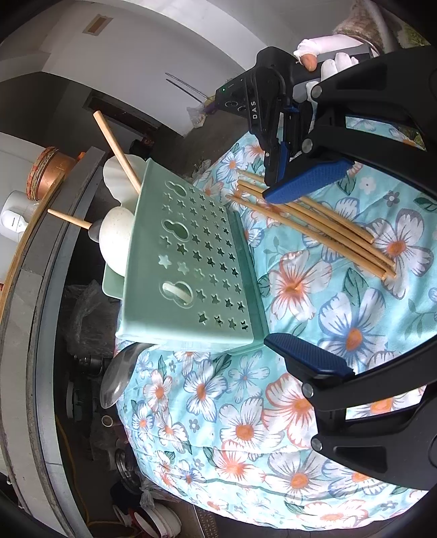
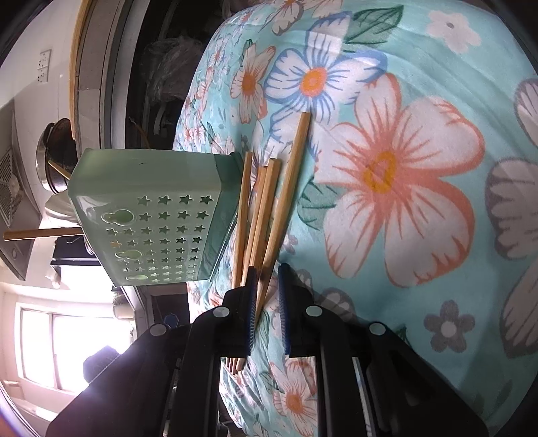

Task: Organize utensils
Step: 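Roll the right gripper and lower it onto the loose wooden chopsticks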

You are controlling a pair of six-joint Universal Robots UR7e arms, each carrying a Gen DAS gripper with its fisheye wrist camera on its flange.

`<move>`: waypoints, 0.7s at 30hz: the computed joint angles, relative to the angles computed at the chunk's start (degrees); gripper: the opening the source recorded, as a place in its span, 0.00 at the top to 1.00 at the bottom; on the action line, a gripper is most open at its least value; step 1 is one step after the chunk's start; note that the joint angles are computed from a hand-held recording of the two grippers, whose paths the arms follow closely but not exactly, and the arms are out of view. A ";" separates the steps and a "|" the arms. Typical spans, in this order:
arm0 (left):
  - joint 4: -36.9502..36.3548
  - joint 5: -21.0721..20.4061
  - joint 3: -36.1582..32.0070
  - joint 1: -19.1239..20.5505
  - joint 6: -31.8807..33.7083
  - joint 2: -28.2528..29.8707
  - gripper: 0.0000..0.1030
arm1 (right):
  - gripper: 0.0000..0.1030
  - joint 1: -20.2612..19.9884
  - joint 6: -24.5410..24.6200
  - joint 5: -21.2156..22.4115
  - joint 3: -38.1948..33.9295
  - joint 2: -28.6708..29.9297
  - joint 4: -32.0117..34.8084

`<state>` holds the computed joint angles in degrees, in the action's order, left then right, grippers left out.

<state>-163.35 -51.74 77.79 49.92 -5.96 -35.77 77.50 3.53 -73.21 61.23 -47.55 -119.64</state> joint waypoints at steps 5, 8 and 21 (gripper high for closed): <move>-0.33 0.68 0.41 -0.57 0.08 -0.17 0.27 | 0.91 0.26 -0.77 -0.17 -1.18 0.09 2.28; -0.14 0.91 0.09 -0.70 -0.12 0.04 0.27 | 0.91 0.22 -2.75 -0.95 -2.61 0.02 6.04; 0.88 0.40 -2.91 -1.24 0.09 2.52 0.27 | 0.89 0.89 -11.33 -11.29 -4.92 -3.34 12.83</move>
<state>-162.48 -51.34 74.88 48.68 -5.87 -33.25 78.39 -7.80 -84.51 56.30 -50.89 -106.81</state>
